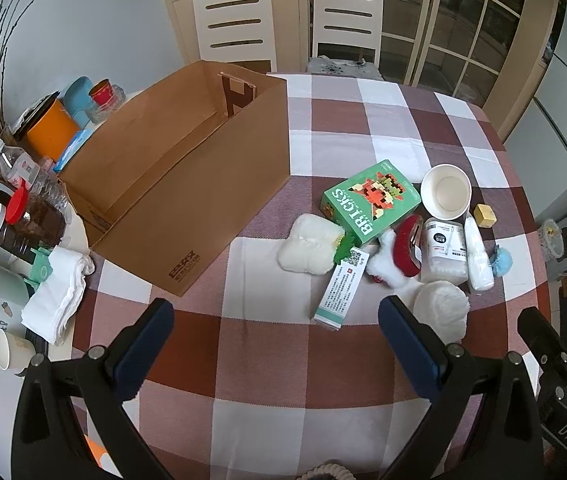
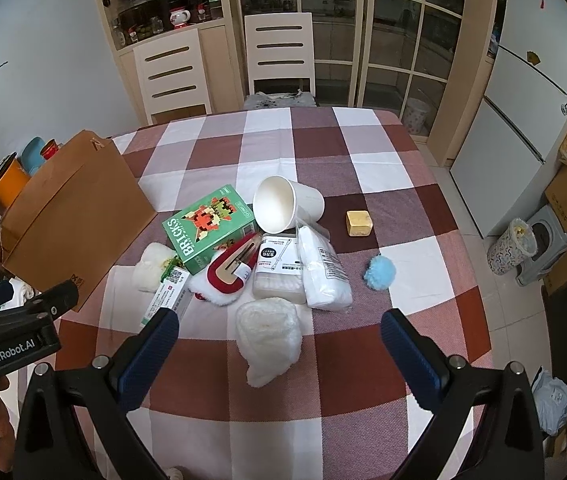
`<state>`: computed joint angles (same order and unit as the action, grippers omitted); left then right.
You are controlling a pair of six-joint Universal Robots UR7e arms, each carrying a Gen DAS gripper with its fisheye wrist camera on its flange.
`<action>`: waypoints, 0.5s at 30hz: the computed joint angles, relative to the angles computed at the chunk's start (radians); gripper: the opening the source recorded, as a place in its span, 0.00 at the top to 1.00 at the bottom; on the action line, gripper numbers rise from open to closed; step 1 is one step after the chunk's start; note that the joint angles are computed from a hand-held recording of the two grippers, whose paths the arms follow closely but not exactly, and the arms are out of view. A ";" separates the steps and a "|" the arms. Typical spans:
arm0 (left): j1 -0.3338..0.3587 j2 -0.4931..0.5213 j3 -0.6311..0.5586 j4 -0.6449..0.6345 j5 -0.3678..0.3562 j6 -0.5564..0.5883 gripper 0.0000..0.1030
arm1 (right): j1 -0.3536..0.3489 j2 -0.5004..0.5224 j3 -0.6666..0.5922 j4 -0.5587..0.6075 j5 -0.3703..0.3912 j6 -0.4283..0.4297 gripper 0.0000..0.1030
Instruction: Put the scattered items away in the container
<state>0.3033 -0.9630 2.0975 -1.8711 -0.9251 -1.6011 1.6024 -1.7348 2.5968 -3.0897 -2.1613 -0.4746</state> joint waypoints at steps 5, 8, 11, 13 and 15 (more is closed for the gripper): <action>-0.001 0.000 0.006 -0.007 -0.006 0.006 0.00 | -0.007 -0.004 0.000 0.011 0.006 0.001 0.00; 0.003 -0.002 0.026 -0.045 -0.022 0.023 0.00 | -0.034 -0.018 0.001 0.046 0.027 0.009 0.00; 0.012 -0.003 0.064 -0.104 -0.056 0.046 0.00 | -0.072 -0.024 0.011 0.064 0.035 0.007 0.00; 0.017 0.000 0.095 -0.140 -0.077 0.058 0.00 | -0.106 -0.029 0.023 0.075 0.049 -0.004 0.00; 0.022 0.010 0.129 -0.191 -0.099 0.074 0.00 | -0.139 -0.033 0.036 0.081 0.060 -0.016 0.00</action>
